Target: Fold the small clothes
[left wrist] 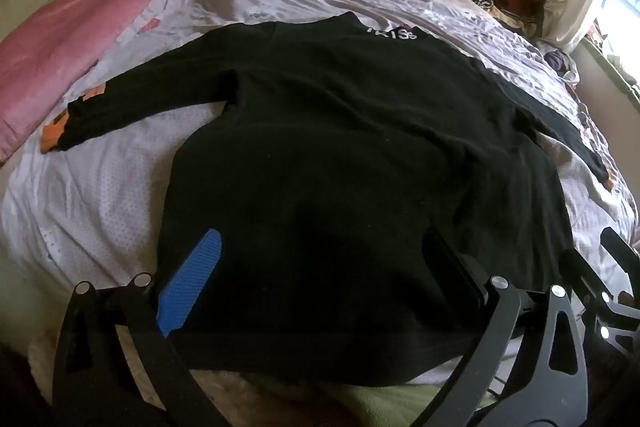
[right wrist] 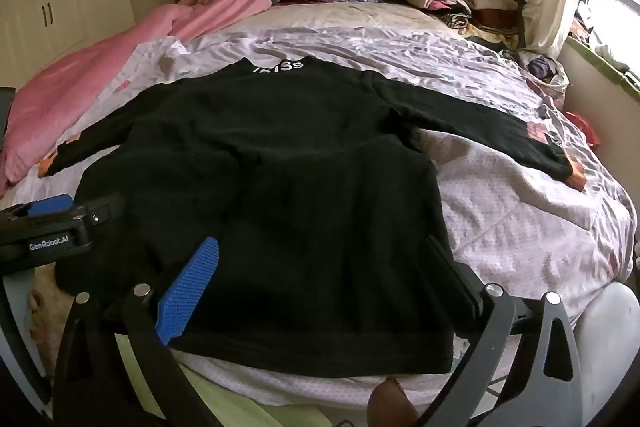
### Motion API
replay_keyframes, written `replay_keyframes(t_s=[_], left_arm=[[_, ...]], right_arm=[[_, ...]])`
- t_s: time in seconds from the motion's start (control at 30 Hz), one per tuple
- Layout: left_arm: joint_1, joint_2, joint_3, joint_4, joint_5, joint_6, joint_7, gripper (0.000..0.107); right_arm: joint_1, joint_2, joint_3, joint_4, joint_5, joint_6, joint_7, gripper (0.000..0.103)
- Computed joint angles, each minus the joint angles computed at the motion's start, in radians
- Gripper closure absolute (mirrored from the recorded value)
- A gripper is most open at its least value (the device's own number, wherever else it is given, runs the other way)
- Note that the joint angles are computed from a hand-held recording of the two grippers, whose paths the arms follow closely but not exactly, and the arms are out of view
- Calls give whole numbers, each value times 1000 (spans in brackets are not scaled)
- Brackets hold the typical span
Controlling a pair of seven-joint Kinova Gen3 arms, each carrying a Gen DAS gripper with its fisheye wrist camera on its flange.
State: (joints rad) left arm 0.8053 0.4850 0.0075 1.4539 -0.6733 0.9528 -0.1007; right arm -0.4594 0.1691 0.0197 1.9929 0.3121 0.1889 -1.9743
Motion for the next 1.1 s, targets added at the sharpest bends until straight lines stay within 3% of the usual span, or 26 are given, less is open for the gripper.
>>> replay_keyframes(t_s=[1.1], left_arm=[[9, 7, 1, -27, 2, 19, -2, 13]], right_arm=[[-20, -9, 18, 11, 47, -10, -43, 4]])
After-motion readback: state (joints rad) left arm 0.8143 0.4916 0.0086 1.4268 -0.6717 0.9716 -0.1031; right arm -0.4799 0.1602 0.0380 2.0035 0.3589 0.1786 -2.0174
